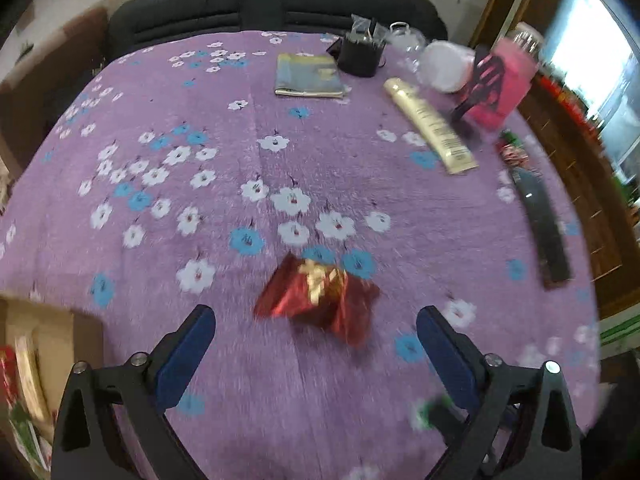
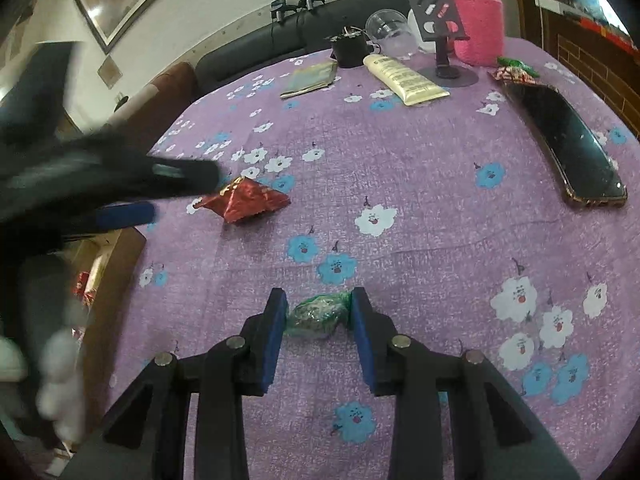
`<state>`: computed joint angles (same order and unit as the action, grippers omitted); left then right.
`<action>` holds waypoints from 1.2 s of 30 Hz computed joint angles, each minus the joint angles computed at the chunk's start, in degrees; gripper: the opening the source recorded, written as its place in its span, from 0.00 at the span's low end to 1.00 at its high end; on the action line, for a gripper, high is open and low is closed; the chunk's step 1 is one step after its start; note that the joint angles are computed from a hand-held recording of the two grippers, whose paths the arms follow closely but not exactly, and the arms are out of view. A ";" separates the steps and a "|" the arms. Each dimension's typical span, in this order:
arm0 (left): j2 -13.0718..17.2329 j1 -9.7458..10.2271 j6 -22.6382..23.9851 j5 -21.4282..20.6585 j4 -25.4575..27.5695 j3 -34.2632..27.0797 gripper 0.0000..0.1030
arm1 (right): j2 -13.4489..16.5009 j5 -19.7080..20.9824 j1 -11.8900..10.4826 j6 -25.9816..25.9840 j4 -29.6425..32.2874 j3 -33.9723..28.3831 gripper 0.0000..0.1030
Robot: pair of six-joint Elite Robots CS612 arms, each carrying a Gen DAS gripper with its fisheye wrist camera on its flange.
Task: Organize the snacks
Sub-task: 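Grasp the red-gold wrapped candy with the left tool while the right tool holds the green candy, then carry both candies over the cardboard tray and lower them inside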
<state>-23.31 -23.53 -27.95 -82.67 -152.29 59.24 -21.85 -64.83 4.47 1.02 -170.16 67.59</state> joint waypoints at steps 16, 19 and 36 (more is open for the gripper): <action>0.07 -0.84 4.16 2.33 -0.84 0.38 0.54 | 0.44 0.96 -0.21 0.94 -0.52 -0.55 0.30; -2.14 -0.91 2.67 0.88 -5.40 4.63 0.54 | 0.56 2.02 -0.49 1.60 -1.97 -0.48 0.30; -20.37 -0.08 -3.55 -0.33 -39.40 39.07 0.54 | 0.23 7.06 -0.31 0.08 -7.94 1.41 0.30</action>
<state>-43.67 -23.61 -31.50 -83.00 -191.69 98.31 -21.62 -57.77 4.16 1.11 -178.10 69.00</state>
